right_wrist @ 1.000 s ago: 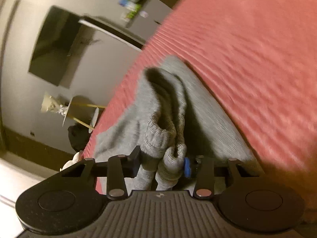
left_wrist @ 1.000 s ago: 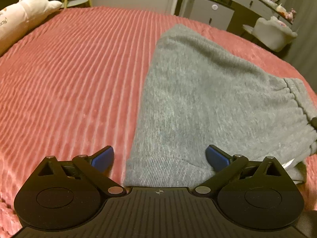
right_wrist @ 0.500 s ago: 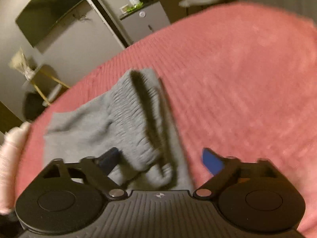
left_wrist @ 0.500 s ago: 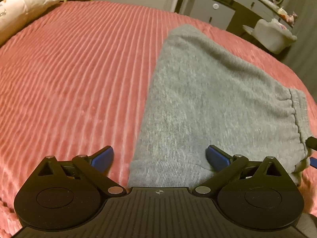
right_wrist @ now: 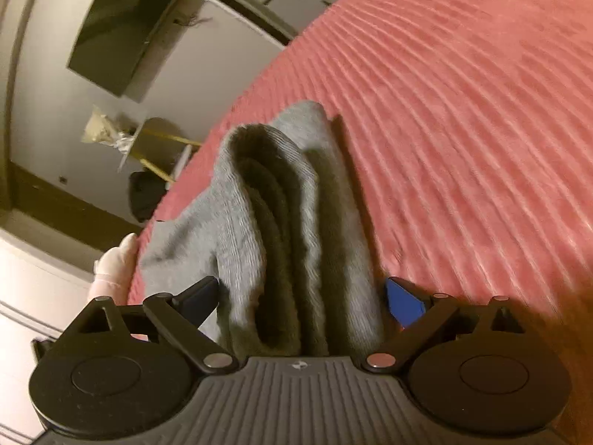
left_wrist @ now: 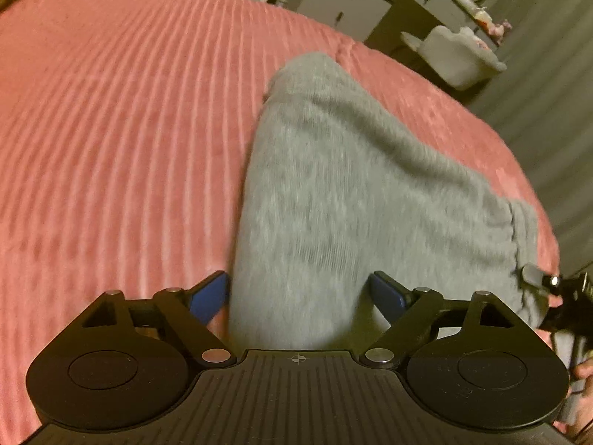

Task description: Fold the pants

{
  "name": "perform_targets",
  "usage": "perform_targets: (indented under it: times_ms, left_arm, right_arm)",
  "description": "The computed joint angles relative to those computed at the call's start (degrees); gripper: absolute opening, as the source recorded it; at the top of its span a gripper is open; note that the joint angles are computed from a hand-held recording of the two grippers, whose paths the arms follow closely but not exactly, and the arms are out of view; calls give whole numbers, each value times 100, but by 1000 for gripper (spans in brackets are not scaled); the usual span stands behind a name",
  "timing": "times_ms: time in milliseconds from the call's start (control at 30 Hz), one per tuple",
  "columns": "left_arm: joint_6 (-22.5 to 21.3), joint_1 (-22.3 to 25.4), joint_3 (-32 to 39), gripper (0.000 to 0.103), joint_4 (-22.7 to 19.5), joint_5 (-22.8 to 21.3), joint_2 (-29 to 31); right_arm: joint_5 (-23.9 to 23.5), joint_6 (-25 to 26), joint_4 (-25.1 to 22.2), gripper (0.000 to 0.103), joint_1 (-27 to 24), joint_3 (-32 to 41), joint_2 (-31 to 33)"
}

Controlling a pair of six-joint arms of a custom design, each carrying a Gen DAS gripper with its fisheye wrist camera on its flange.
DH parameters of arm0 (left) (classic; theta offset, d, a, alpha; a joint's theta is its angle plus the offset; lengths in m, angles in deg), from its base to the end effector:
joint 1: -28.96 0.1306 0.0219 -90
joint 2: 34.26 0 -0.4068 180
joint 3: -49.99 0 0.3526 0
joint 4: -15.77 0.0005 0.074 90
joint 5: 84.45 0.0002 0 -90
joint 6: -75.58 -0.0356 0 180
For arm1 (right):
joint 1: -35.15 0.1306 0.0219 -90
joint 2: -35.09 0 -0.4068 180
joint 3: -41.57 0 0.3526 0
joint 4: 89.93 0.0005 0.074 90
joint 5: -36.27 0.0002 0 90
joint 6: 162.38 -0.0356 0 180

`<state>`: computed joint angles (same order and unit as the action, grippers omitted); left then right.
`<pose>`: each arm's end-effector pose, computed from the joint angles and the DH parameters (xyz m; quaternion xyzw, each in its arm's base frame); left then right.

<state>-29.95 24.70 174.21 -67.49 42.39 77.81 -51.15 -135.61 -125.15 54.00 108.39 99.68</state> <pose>0.5493 -0.0628 0.4848 0.2119 0.9131 -0.2949 0.1855 0.2765 0.0922 0.4519 0.3418 0.8094 0.2983 0.3729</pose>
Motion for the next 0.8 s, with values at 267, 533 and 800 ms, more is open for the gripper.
perform_targets:
  times_ms: [267,533,800]
  left_arm:
    - [-447,-289,428,77,35,102,367]
    - [-896,-367,-79,100,543,318,176]
    - [-407,-207,-156,39,695,538,2]
  right_arm:
    - [-224,1005,-159,64,-186,352,379]
    - [-977,866,260,88,-484,333,539]
    - [264,1082,-541,61,193,946,885]
